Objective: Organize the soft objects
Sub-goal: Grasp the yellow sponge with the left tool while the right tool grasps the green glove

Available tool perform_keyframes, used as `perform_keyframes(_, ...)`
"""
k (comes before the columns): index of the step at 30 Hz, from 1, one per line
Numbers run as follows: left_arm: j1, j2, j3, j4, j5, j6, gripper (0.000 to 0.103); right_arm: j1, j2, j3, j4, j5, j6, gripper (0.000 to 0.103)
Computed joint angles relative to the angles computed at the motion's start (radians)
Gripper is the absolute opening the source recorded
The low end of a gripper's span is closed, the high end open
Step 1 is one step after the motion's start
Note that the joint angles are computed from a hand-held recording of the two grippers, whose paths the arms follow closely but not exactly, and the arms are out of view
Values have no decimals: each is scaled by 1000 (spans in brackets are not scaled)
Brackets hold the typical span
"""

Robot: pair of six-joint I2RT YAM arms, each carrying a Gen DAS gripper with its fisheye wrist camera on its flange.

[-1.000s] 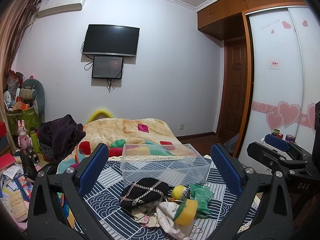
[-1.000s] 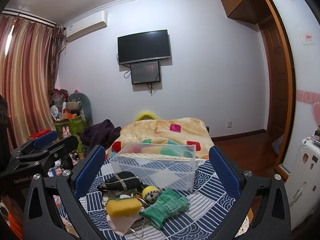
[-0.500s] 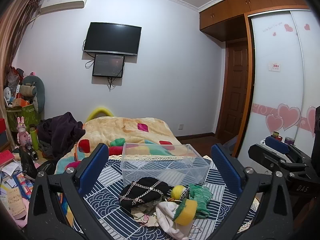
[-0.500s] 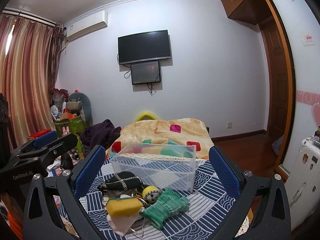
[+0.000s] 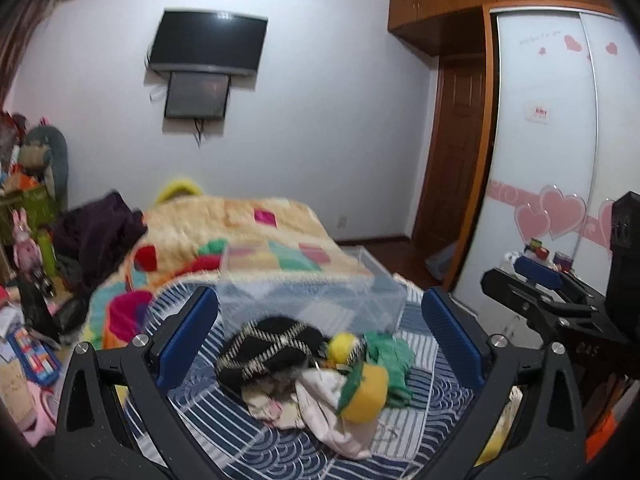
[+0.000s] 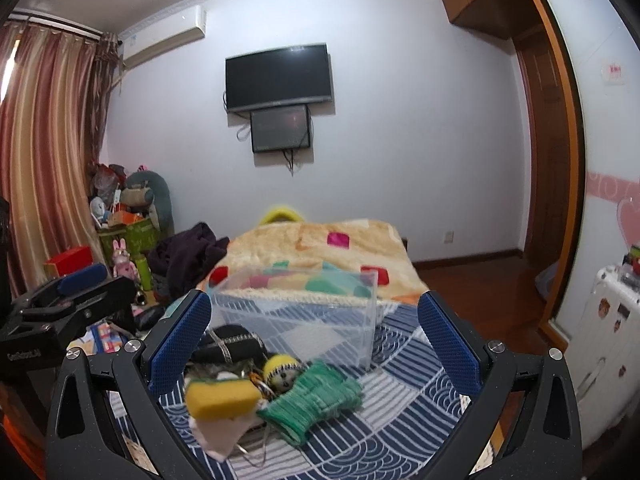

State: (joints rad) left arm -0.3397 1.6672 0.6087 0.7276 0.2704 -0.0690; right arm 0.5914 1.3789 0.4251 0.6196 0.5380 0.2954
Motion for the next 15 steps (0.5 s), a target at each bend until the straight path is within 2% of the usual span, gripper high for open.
perform_keyframes(4, -12, 80, 48, -50, 7, -9, 101, -47, 65, 14, -30, -55, 32, 103)
perform_keyframes(6, -17, 116, 75, -79, 23, -11, 89, -60, 100, 24, -43, -74, 40, 103)
perform_keyframes(11, -30, 196, 148, -162, 67, -14, 78, -86, 176, 44, -68, -124, 62, 102)
perform_keyframes(13, -41, 214, 157, -171, 79, -12, 77, -94, 197, 53, -84, -143, 72, 99)
perform_keyframes(15, -55, 224, 163, -183, 79, -4, 74, -112, 217, 67, -105, -178, 77, 90)
